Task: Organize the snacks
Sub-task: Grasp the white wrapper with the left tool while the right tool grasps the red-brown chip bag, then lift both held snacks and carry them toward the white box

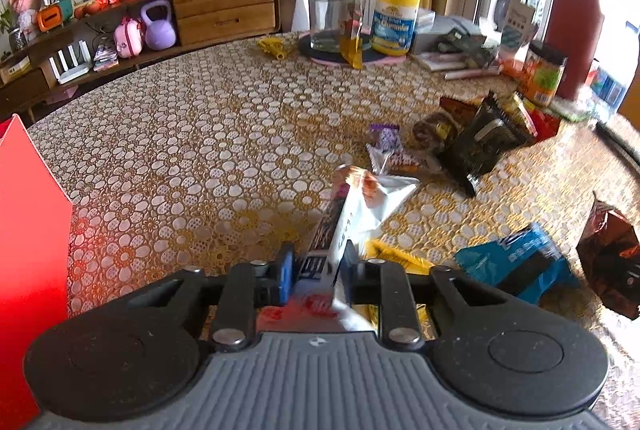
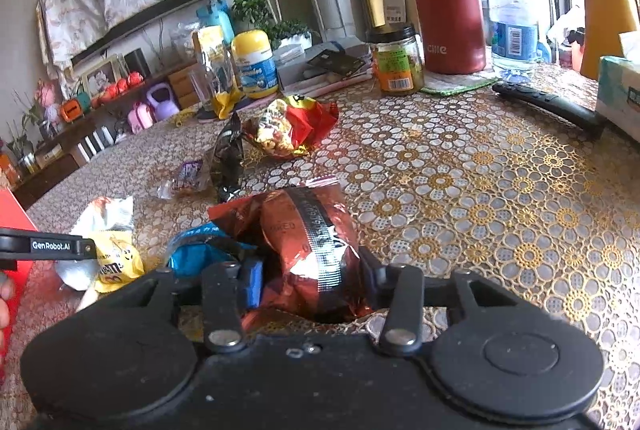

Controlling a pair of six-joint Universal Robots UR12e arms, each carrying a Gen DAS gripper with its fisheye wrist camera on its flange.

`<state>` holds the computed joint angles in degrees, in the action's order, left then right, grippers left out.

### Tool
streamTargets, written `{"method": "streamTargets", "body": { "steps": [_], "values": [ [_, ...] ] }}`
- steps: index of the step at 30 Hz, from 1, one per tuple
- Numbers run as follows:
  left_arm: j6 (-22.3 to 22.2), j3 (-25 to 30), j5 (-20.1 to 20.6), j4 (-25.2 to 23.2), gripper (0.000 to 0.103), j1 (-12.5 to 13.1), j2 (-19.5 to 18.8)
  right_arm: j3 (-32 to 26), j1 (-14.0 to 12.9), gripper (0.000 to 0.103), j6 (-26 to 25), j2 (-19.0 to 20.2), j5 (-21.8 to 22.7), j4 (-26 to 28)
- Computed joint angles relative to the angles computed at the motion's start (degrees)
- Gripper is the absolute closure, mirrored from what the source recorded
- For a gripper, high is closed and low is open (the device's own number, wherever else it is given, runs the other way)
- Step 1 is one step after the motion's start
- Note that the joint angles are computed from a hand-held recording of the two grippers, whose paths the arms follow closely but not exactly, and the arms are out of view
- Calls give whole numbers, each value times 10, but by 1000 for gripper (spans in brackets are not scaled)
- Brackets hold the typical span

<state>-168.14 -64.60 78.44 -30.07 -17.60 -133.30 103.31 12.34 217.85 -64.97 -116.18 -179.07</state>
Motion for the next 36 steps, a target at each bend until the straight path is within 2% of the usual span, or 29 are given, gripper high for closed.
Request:
{"method": "streamTargets", "body": {
  "steps": [5,14,25,36],
  "values": [
    [0,-22,-7,25,82,2,15,4,4,60,8,-3,-12,-19],
    [-20,-73,-44,73,82,20,56,4,18,60,10,-8,-25,-35],
    [-41,-136,-71,132,82,46,104,-13,41,60,-24,-12,-30,-48],
    [-65,-181,-65,180,82,69,133,-53,65,60,-88,-1,-14,-68]
  ]
}}
